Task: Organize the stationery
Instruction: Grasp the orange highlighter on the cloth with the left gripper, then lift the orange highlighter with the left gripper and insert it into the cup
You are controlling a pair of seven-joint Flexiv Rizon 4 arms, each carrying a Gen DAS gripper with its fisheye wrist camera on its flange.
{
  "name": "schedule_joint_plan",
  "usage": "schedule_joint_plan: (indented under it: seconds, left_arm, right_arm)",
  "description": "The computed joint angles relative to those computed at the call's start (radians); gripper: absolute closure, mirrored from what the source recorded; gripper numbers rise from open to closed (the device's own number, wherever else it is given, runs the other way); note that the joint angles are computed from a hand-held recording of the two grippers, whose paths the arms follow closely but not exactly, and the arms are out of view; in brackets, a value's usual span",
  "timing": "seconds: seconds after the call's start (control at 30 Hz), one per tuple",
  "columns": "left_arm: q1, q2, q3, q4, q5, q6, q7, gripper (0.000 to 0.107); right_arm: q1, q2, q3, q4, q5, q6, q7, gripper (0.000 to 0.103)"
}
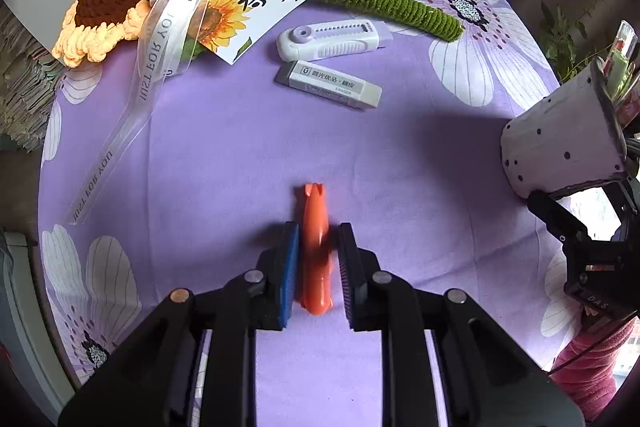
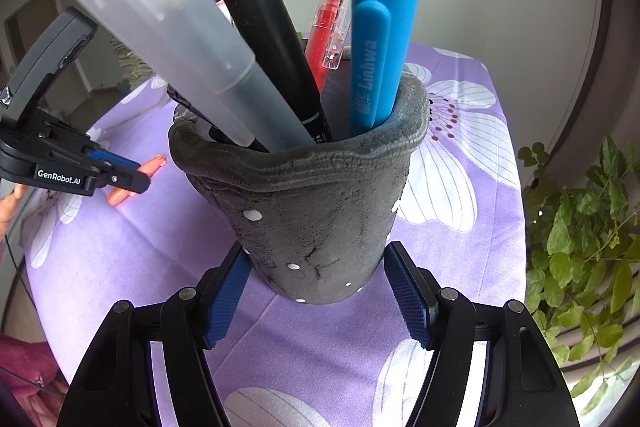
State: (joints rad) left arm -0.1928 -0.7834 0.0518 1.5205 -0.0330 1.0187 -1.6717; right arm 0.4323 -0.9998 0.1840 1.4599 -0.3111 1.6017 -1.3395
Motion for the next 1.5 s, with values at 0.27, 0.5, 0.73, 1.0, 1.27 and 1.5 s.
schedule_joint_plan:
  seconds: [0.27,0.5,0.73,1.0,1.27,1.5]
  left_arm:
    - [-0.010,-0.030,0.010,-0.062,0.032,-0.010,0.007,0.096]
    - [0.042,0.058,-0.091,0.069,-0.041,0.159,0.102,0.096]
    - [0.115,0.141,-0.264,0.186,-0.176,0.396,0.289,0.096]
    - [0.139,0.050,-0.431,0.078,-0.256,0.542,0.452,0.096]
    - [0.048,-0.058,-0.362,-0.061,-0.257,0.544,0.449,0.096]
    - [0.072,-0.098,-0.407,-0.063,-0.241,0.593,0.472,0.096]
  right_arm:
    - [-0.005,0.000,0.010,0.000,0.004,-0.002,-0.004,0.033]
    - [-0.008,-0.001,0.015,-0.002,0.006,-0.005,-0.008,0.033]
    - [-0.007,0.000,0.014,-0.002,0.008,-0.005,-0.009,0.033]
    - [-0.006,0.001,0.014,-0.001,0.009,-0.004,-0.009,0.033]
    - [-0.017,-0.004,0.026,-0.007,0.009,-0.008,-0.015,0.033]
    - [-0.022,-0.004,0.033,-0.008,0.013,-0.007,-0.021,0.033]
